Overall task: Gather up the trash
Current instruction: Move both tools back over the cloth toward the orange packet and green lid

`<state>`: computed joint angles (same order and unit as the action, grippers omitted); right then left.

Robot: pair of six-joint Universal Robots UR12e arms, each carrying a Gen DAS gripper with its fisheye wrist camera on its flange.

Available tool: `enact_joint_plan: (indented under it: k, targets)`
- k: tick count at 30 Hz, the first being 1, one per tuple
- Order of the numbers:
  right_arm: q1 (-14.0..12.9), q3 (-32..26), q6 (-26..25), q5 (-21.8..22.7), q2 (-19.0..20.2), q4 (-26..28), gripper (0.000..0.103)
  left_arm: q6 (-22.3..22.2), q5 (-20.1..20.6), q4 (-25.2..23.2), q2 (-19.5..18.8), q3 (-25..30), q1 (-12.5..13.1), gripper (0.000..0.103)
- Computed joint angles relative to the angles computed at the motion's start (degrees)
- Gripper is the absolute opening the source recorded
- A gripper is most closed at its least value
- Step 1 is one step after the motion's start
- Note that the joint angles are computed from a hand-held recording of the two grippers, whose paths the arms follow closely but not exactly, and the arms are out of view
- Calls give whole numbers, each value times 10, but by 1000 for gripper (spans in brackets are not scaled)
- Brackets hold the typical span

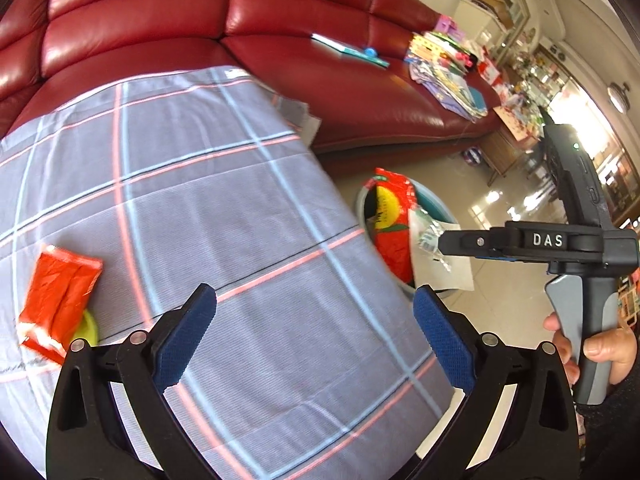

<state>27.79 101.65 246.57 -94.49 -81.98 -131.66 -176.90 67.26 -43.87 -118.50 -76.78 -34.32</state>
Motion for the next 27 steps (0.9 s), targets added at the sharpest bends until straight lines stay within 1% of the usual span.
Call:
enact_joint_plan:
  k: [5, 10, 13, 15, 17, 22, 27]
  targets:
    - [11, -44, -21, 17, 35, 10, 90, -14, 15, 15, 17, -30, 23, 99]
    - [20, -83, -35, 23, 65, 20, 90, -2, 57, 31, 28, -50, 47, 99]
    - [22, -102, -40, 36, 82, 22, 90, -2, 73, 24, 26, -51, 64, 99]
    - [22, -113, -41, 46, 93, 26, 90, -2, 85, 9, 21, -45, 72, 99]
    - [22, -124, -42, 56, 104, 29, 90, -3, 88, -8, 16, -37, 79, 99]
    - [23, -150, -50, 74, 127, 37, 90, 1, 86, -16, 7, -30, 87, 99]
    - [26, -174, -62, 76, 145, 54, 90, 15, 88, -23, -5, -20, 85, 99]
